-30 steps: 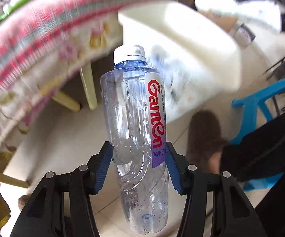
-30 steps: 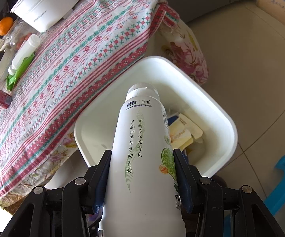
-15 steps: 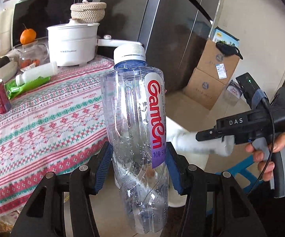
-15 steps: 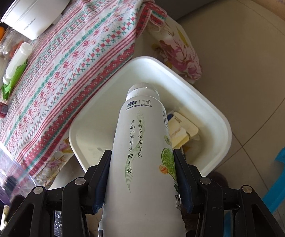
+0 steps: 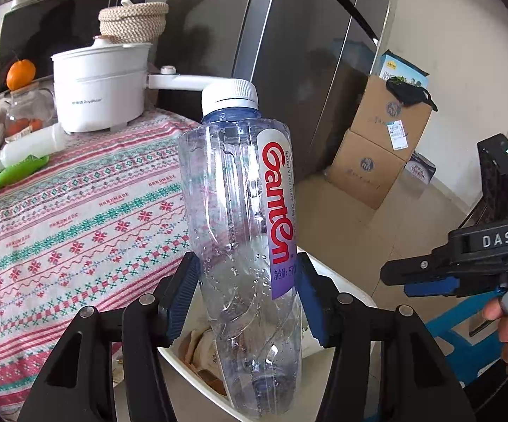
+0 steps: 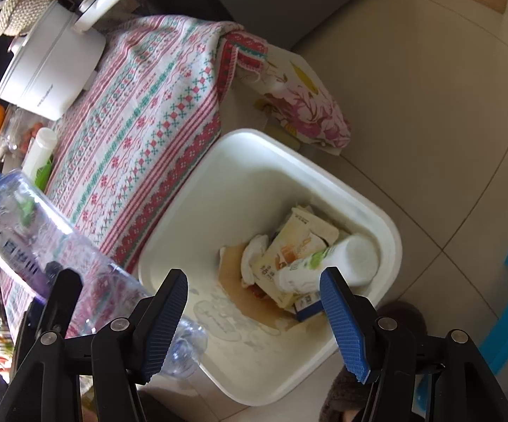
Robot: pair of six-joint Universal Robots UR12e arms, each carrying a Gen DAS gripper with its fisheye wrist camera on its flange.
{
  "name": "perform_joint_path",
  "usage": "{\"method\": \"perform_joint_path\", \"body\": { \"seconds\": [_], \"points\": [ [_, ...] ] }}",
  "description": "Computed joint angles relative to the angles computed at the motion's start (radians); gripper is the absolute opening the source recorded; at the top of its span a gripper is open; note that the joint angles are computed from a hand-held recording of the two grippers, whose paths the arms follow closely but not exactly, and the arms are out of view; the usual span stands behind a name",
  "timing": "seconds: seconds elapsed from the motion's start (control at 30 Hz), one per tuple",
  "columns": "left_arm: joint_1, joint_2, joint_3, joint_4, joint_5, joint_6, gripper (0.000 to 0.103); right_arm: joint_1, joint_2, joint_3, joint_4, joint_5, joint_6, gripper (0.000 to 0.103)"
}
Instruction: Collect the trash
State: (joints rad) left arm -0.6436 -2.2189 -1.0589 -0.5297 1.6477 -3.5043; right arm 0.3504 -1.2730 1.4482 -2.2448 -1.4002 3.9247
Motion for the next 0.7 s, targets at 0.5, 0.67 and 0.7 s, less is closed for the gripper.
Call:
{"method": "perform_joint_path", "body": {
  "seconds": [0.5, 0.67, 0.7],
  "points": [
    [0.035, 0.050, -0.028, -0.166, -0.007, -0.032, 0.081, 0.003, 0.009, -0.019, 0.032, -0.040, 0.001, 0.068],
    [0.054, 0.098, -0.058, -0.216, 0.033, -0.009, 0.082, 0.015, 0.025, -0.047, 0.063, -0.049, -0.024, 0.071],
    [0.058, 0.109, -0.066, -0.224, 0.044, -0.002, 0.082, 0.020, 0.031, -0.057, 0.074, -0.056, -0.034, 0.072]
  ]
}}
